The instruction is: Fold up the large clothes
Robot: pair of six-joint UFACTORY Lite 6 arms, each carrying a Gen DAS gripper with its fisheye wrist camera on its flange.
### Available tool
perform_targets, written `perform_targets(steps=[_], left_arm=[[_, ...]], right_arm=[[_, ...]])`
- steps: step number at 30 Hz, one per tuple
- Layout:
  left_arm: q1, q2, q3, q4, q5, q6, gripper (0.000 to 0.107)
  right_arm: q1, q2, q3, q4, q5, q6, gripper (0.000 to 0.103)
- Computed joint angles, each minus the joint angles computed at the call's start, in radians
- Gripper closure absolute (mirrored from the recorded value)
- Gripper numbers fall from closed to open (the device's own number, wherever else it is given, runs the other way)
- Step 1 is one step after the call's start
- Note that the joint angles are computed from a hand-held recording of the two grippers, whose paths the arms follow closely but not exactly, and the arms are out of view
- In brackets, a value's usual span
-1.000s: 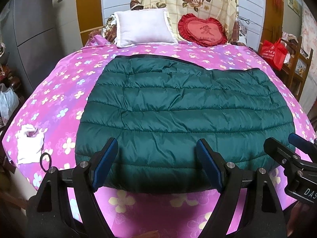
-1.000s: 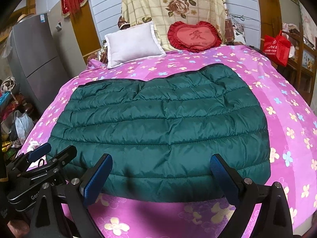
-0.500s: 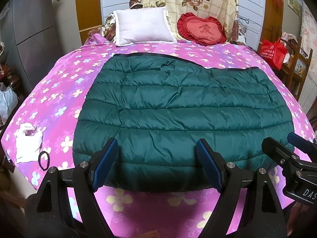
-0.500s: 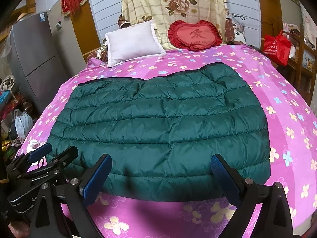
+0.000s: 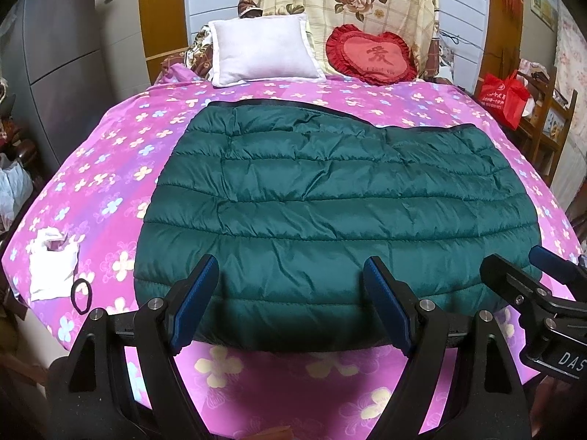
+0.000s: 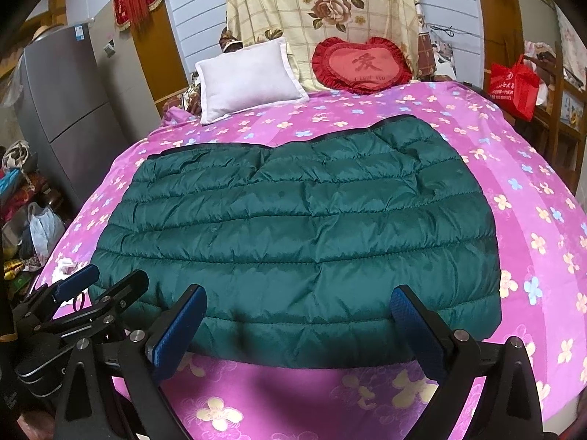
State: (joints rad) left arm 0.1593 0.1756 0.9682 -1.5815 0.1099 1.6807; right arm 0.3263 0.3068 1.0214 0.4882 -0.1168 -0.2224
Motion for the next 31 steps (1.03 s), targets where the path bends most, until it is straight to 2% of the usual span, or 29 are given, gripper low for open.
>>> perform_targets(steps=[6,19,25,28,31], left_arm=[[-0.007,-0.019,-0.014,0.083,0.0,-0.086,0.025],[-0.008,-0.01,-0.012,0.122,0.005,-0.126,0.025],[0.01,0.017,0.01,0.191,0.037,-0.191,0.025],[0.033,0.031,0.02,0.15,0.091,-0.145,0.025],[0.034,0.032,0.018,0.071,0.089,-0.061,0.025]], right_arm=[[0.004,-0.006,-0.006,-0.009,-0.003,0.013,0.003],[-0.001,0.011,0.005,-0.06,0.005,0.066,0.003],[0.0,0.032,0.019,-0.054,0.011,0.059,0.003],[-0.002,0.042,0.028,-0.068,0.015,0.07,0.003],[-0.005,0.056,0.044,-0.077,0.022,0.08,0.003]])
